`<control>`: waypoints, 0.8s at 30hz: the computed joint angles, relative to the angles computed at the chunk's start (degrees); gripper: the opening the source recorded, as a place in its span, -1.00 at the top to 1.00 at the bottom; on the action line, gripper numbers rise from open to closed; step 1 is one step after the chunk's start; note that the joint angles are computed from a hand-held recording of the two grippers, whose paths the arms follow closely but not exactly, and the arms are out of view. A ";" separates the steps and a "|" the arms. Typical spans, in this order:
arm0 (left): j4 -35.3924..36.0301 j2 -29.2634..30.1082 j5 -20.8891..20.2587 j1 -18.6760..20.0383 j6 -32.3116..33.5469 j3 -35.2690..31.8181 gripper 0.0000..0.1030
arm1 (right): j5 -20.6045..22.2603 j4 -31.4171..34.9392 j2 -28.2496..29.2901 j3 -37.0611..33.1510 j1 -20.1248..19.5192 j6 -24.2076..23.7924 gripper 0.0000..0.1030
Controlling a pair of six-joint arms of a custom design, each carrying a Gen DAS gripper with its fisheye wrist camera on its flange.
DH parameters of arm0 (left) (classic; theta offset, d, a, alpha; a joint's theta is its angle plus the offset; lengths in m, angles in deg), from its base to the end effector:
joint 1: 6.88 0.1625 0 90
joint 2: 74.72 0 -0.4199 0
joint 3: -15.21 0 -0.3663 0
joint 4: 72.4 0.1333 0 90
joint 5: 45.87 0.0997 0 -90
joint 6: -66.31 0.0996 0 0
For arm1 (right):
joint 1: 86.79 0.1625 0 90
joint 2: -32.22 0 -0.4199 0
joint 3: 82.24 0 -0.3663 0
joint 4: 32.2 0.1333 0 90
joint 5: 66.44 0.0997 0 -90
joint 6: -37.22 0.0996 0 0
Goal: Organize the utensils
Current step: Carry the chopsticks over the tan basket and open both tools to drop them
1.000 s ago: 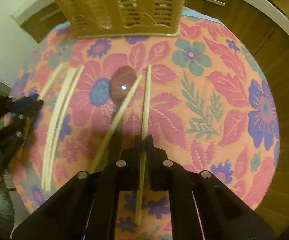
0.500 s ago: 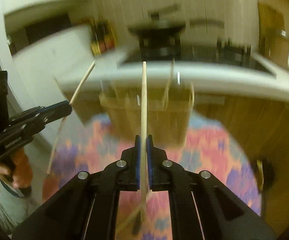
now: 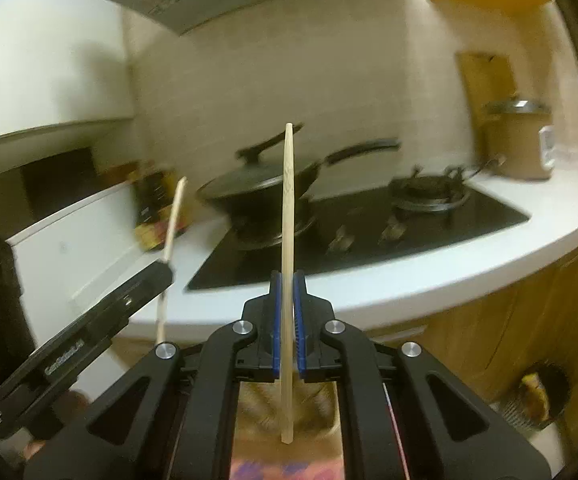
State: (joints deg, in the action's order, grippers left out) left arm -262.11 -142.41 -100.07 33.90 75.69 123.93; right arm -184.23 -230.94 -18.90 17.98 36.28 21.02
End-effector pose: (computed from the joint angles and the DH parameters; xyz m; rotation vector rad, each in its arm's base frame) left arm -0.2963 -0.5086 0.3537 0.8151 2.3659 -1.5721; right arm 0.4165 -0.4804 0.2540 0.7025 -2.3619 1.4718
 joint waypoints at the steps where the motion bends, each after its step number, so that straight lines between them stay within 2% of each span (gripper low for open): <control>1: -0.18 0.62 0.63 0.25 0.05 -0.24 0.81 | -0.18 -1.37 0.96 -0.69 -0.50 -1.22 0.93; 4: -2.07 2.11 0.34 1.39 0.65 -0.21 0.81 | -0.64 -4.01 3.30 -1.90 -1.60 -3.59 0.93; 9: -13.95 5.84 2.40 2.05 6.05 0.93 0.81 | 0.19 -8.89 6.59 -1.92 -2.90 -7.23 0.93; 11: -16.34 6.21 2.10 2.13 7.08 1.72 0.80 | 0.74 -11.53 7.68 -1.65 -3.41 -9.08 0.93; 15: -18.18 5.57 1.65 1.97 7.76 3.80 0.77 | 2.52 -11.47 6.33 1.56 -3.86 -8.44 0.91; 18: -15.56 3.74 0.68 2.17 6.23 5.21 0.59 | 2.48 -11.96 4.92 4.18 -3.94 -7.20 0.87; 20: -13.57 2.11 0.26 2.08 5.25 6.46 0.50 | 2.96 -11.13 3.10 6.68 -4.12 -5.51 0.68; 21: -12.92 1.33 0.40 1.92 4.86 7.12 0.43 | 2.78 -10.82 2.54 7.45 -4.05 -4.97 0.68; 23: -10.90 -1.00 0.64 1.35 3.26 8.79 0.24 | 2.67 -9.44 0.76 9.82 -3.91 -3.48 0.67; 24: -9.77 -2.28 0.71 1.08 2.11 9.60 0.06 | 2.30 -8.98 -0.36 11.49 -3.65 -2.57 0.67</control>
